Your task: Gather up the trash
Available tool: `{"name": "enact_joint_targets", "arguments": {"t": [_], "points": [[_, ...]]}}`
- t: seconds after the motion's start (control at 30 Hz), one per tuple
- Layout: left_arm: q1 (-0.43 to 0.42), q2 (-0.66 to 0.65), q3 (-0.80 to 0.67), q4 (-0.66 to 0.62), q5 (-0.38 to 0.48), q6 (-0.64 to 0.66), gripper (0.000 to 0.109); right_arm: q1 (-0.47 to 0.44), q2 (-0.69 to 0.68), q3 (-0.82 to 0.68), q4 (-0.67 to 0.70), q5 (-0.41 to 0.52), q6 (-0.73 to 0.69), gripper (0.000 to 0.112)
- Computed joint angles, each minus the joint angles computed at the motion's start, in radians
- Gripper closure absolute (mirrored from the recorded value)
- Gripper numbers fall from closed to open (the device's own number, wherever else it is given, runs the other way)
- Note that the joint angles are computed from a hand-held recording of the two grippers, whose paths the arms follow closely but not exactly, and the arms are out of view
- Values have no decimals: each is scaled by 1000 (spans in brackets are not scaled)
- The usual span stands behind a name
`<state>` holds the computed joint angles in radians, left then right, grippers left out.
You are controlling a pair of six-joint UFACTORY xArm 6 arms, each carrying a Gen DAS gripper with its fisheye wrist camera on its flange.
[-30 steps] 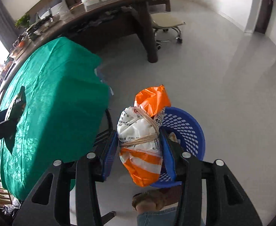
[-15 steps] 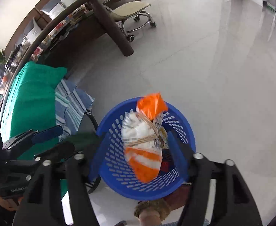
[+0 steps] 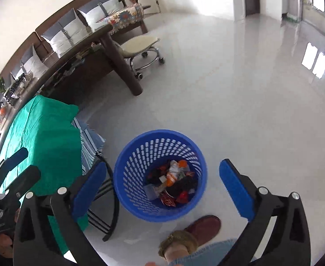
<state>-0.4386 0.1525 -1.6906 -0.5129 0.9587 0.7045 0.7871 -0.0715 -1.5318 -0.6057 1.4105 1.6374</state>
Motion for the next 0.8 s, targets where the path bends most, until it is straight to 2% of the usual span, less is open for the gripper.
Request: {"name": "enact_joint_targets", "arguments": {"t": [0.13, 0.27, 0.33, 0.43, 0.5, 0.7, 0.8], "points": [[21, -87, 67, 11, -16, 16, 10, 132, 72, -137, -56, 132, 78, 14], [11, -140, 113, 201, -93, -124, 11, 206, 178, -316, -68, 297, 82, 14], [18, -140, 98, 221, -60, -142, 11, 220, 222, -391, -58, 349, 70, 14], [44, -116, 39, 195, 33, -153, 11, 242, 231, -407, -79, 327, 74, 14], [54, -108, 15, 198, 71, -153, 11, 251, 263, -459, -88, 350, 55, 14], [89, -97, -17, 140, 146, -119, 11, 270, 384, -650, -85, 429, -22, 14], [87, -101, -10, 158, 139, -115, 11, 277, 431, -730, -81, 471, -39, 14]]}}
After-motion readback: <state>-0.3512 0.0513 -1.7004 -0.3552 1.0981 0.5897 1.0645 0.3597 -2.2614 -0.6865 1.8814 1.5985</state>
